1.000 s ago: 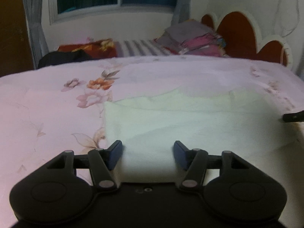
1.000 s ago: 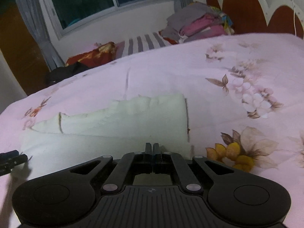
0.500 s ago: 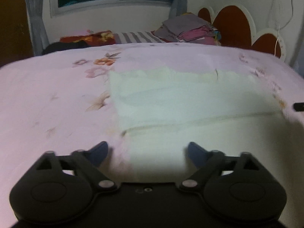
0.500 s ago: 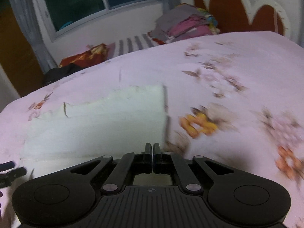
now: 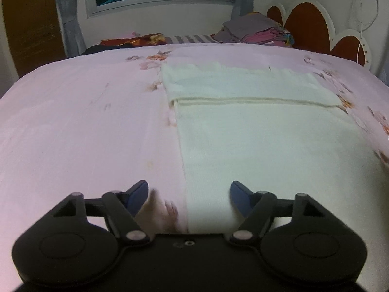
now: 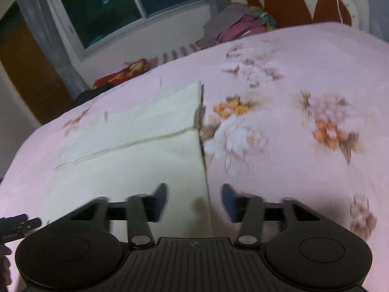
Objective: Fold small clothes
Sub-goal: 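Grasp the hem end of the folded sweater with the right gripper and lift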
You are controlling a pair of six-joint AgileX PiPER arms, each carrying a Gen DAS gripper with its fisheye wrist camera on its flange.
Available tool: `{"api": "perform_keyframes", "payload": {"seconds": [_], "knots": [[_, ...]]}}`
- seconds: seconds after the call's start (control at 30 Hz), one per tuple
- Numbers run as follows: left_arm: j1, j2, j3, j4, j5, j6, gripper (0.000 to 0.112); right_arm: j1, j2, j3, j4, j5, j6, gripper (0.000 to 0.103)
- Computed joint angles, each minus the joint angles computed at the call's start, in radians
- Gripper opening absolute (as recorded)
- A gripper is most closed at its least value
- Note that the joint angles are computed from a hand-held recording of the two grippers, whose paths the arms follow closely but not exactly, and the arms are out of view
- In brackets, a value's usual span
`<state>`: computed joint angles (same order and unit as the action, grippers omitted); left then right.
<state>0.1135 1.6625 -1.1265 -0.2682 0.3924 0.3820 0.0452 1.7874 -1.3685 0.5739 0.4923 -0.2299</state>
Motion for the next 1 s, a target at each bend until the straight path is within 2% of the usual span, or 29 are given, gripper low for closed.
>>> {"api": "perform_keyframes", "payload": {"seconds": [0.1, 0.17, 0.23, 0.3, 0.47, 0.53, 0.6, 0.67, 0.8, 0.87, 1.0], "knots": [[-0.041, -0.103, 0.125, 0.131, -0.034, -0.146, 0.072, -0.045, -0.111, 0.160, 0.160, 0.004, -0.181, 0.035], [-0.057, -0.169, 0.199, 0.181, -0.036, -0.212, 0.070, -0.101, -0.163, 0.238, 0.276, 0.057, -0.295, 0.035], [-0.057, -0.236, 0.274, 0.151, -0.032, -0.198, 0.064, -0.155, -0.221, 0.318, 0.348, 0.108, -0.368, 0.035], [-0.050, -0.294, 0.336, 0.130, -0.012, -0.186, 0.058, -0.224, -0.259, 0.377, 0.419, 0.200, -0.448, 0.035], [0.038, -0.437, 0.465, -0.034, 0.040, -0.056, 0.058, -0.350, -0.340, 0.501, 0.473, 0.338, -0.535, 0.035], [0.109, -0.480, 0.497, -0.158, 0.083, 0.052, 0.057, -0.387, -0.366, 0.544, 0.486, 0.377, -0.557, 0.035], [0.206, -0.504, 0.511, -0.304, 0.161, 0.192, 0.056, -0.417, -0.382, 0.571, 0.491, 0.410, -0.570, 0.035], [0.327, -0.507, 0.516, -0.461, 0.276, 0.344, 0.052, -0.441, -0.390, 0.602, 0.509, 0.447, -0.585, 0.035], [0.530, -0.443, 0.507, -0.639, 0.481, 0.520, 0.042, -0.448, -0.395, 0.656, 0.536, 0.473, -0.602, 0.035], [0.577, -0.408, 0.508, -0.685, 0.531, 0.565, 0.041, -0.439, -0.395, 0.680, 0.566, 0.478, -0.618, 0.035], [0.606, -0.311, 0.494, -0.776, 0.565, 0.633, 0.037, -0.406, -0.383, 0.701, 0.621, 0.453, -0.626, 0.035]]}}
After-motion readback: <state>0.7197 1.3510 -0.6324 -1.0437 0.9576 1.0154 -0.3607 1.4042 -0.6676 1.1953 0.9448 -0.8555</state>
